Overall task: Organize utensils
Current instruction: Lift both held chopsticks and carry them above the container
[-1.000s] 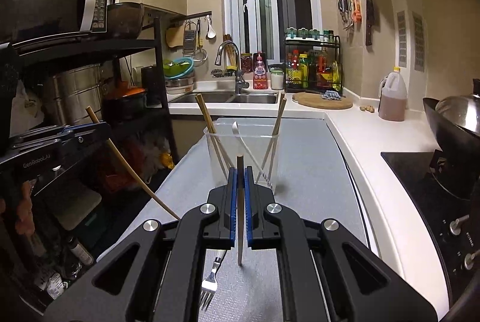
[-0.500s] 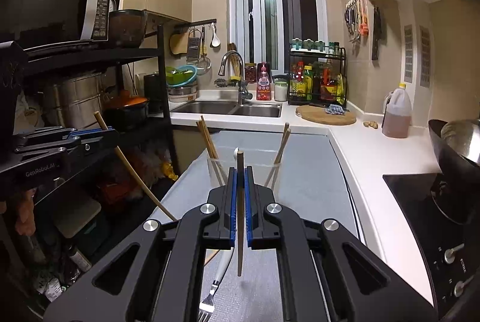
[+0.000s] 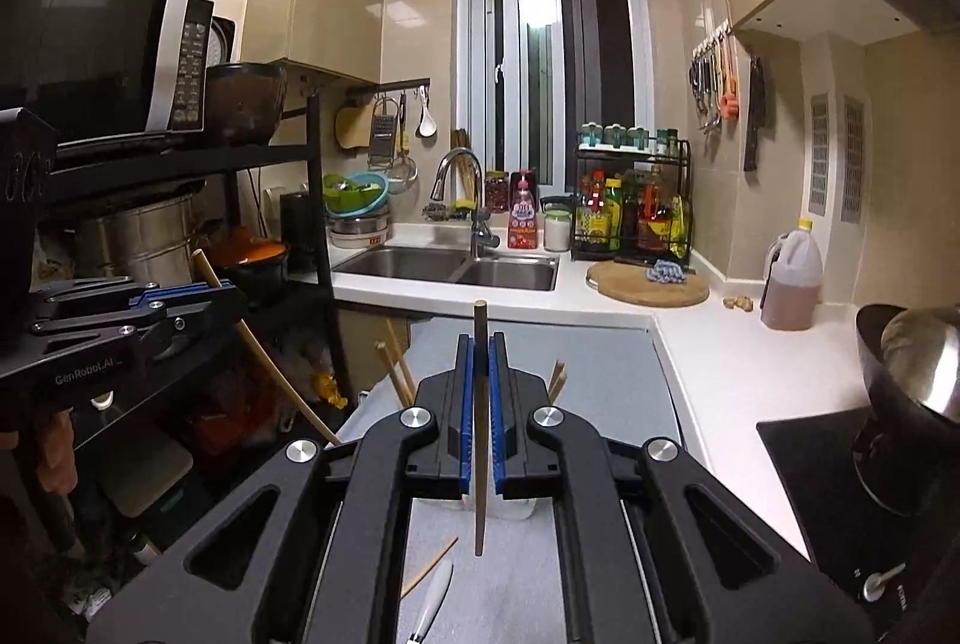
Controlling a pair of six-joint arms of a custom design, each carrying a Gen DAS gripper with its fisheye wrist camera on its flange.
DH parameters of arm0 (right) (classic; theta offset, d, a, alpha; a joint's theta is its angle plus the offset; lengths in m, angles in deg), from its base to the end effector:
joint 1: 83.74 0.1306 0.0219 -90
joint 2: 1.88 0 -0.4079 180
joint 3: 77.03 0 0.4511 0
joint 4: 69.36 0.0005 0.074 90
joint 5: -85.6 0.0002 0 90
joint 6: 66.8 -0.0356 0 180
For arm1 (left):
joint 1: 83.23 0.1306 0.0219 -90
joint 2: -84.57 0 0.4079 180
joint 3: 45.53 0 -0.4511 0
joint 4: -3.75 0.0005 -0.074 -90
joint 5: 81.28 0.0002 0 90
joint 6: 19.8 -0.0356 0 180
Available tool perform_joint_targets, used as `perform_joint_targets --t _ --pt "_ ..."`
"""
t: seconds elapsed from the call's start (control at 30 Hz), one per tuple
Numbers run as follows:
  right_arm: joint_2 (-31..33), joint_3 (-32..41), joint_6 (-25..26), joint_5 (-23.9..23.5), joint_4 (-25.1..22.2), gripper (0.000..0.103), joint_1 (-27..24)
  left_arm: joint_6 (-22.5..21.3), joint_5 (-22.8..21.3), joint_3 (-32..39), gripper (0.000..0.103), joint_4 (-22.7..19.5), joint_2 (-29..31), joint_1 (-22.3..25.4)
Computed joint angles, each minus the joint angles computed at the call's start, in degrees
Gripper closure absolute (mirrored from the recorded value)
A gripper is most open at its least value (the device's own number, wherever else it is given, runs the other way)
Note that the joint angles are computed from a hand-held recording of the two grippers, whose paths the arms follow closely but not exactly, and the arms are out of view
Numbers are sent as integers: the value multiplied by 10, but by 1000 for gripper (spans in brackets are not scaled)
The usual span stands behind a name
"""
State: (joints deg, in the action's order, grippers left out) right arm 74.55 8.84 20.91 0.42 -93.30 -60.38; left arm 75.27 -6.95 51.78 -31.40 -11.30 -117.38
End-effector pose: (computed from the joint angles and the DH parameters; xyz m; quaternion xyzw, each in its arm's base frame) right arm 0.4394 0.1860 0.5735 -0.1191 0.7814 0.1034 0.6038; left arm 0.4352 -0.2842 0.5985 0.1323 0.8140 -0.0796 0.5600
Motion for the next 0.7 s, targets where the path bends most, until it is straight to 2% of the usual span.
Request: perform_joint_targets --t 0.3,0.7 --pt "41 62 19 7 15 98 -1 -17 14 50 97 13 30 13" --pt "107 131 17 4 27 98 -16 -37 38 120 97 12 94 29"
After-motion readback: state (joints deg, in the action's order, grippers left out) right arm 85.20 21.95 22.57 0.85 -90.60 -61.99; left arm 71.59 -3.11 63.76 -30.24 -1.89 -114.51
